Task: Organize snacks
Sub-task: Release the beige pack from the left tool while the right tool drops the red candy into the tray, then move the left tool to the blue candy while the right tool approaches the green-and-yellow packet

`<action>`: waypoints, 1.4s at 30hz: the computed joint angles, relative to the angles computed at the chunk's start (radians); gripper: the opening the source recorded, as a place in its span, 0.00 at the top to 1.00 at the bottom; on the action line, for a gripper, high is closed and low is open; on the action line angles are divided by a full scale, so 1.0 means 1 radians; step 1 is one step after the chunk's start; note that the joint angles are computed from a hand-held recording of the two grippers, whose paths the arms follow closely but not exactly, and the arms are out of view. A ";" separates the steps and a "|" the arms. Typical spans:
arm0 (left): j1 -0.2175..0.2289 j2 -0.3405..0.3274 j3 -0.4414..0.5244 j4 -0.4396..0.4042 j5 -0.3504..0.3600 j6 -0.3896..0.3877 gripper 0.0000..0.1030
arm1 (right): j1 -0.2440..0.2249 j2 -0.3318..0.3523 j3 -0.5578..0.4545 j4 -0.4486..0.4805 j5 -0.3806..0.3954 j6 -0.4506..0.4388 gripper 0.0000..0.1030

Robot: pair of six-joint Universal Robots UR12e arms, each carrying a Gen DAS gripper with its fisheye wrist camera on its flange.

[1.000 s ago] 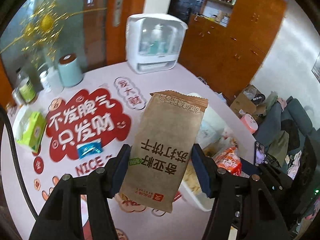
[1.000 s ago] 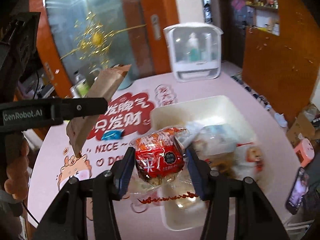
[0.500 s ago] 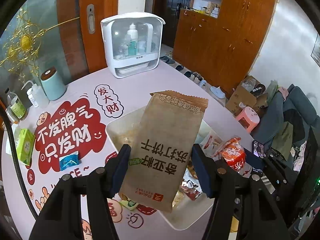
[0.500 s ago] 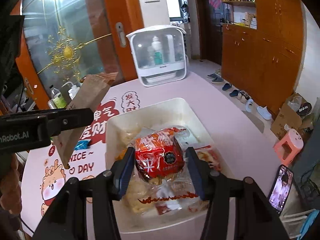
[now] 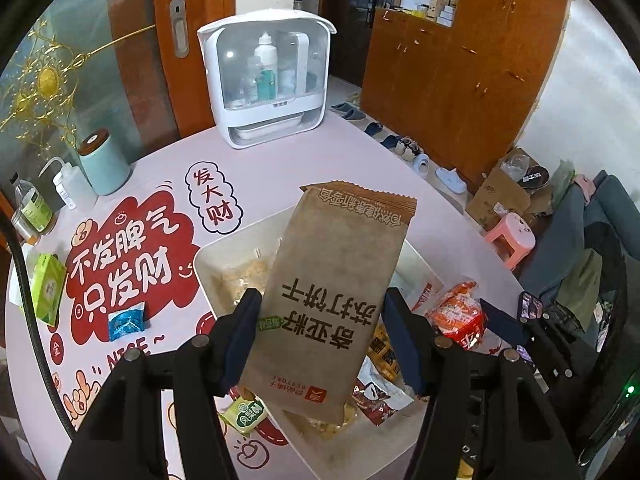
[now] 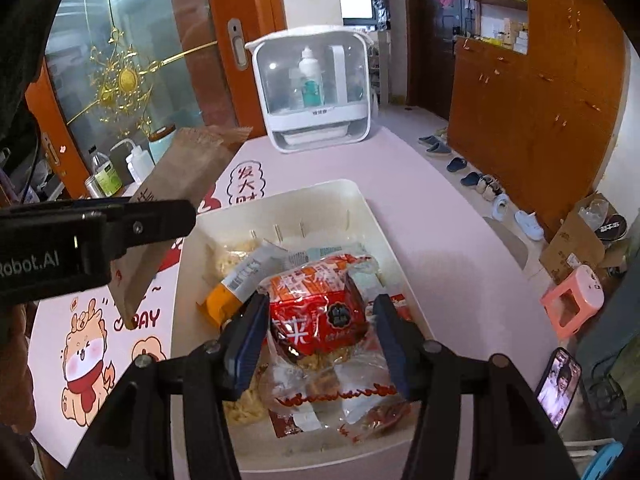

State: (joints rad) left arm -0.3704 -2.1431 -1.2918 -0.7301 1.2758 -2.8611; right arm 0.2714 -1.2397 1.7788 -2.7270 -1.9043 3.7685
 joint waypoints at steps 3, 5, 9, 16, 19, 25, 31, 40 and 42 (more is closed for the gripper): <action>-0.006 -0.009 0.009 0.000 0.029 -0.007 0.41 | -0.007 0.006 -0.009 0.026 0.021 -0.002 0.45; -0.012 -0.014 0.013 -0.003 0.060 -0.010 0.40 | -0.011 0.008 -0.011 0.032 0.035 -0.006 0.44; -0.013 -0.016 0.011 0.015 0.083 -0.024 0.26 | -0.013 0.012 -0.010 0.016 0.040 -0.013 0.44; -0.014 -0.007 -0.007 0.049 0.119 -0.017 0.25 | -0.012 0.018 -0.014 0.007 0.061 -0.021 0.44; -0.010 -0.002 -0.013 0.043 0.123 -0.022 0.25 | -0.007 0.021 -0.020 0.006 0.062 -0.021 0.44; 0.007 0.019 -0.037 0.049 0.119 -0.024 0.25 | 0.009 0.029 -0.034 0.010 0.059 -0.013 0.44; 0.031 0.043 -0.068 0.067 0.113 -0.020 0.25 | 0.028 0.041 -0.059 0.019 0.054 0.007 0.44; 0.081 0.087 -0.125 0.111 0.123 0.004 0.25 | 0.067 0.077 -0.124 0.031 0.047 0.010 0.44; 0.096 0.096 -0.135 0.124 0.128 0.008 0.25 | 0.079 0.089 -0.143 0.036 0.044 0.008 0.44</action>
State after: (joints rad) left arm -0.2745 -2.0475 -1.4273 -0.6056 1.4034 -2.8529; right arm 0.3505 -1.1508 1.6359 -2.6912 -1.8606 3.7761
